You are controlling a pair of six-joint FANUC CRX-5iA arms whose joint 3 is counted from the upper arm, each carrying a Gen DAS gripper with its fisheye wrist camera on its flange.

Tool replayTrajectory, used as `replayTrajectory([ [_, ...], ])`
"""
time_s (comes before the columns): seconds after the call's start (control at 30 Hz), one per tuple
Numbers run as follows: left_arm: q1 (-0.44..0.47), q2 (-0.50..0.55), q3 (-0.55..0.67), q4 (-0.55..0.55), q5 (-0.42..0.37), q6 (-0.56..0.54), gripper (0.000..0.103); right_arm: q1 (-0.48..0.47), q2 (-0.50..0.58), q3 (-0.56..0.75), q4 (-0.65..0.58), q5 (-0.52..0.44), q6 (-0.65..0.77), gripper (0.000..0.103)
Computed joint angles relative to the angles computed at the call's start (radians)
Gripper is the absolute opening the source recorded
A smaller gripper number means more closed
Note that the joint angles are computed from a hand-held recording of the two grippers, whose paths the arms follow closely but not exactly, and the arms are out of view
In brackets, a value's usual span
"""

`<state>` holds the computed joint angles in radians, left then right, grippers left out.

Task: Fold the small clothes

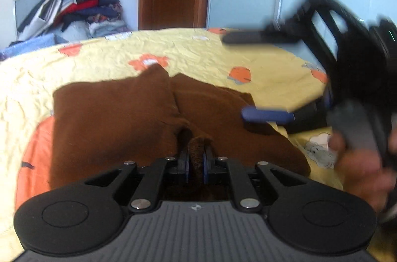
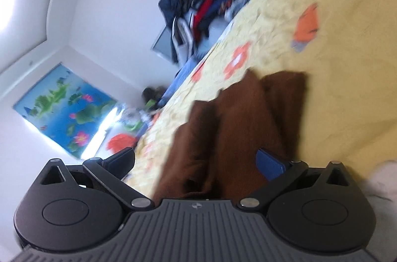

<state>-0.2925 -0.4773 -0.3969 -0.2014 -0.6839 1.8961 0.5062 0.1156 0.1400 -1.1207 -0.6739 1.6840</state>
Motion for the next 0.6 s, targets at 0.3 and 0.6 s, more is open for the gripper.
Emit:
replayTrajectory([
  [0.3,-0.098,0.006,0.047,-0.197,-0.027,0.107,0.010,0.066,0.390,0.604,0.320,-0.464,-0.284,0.103],
  [0.6,-0.110,0.038,0.061,-0.198,0.015,0.024,0.010,0.126,0.482,0.737,0.460,-0.512,-0.233,0.020],
])
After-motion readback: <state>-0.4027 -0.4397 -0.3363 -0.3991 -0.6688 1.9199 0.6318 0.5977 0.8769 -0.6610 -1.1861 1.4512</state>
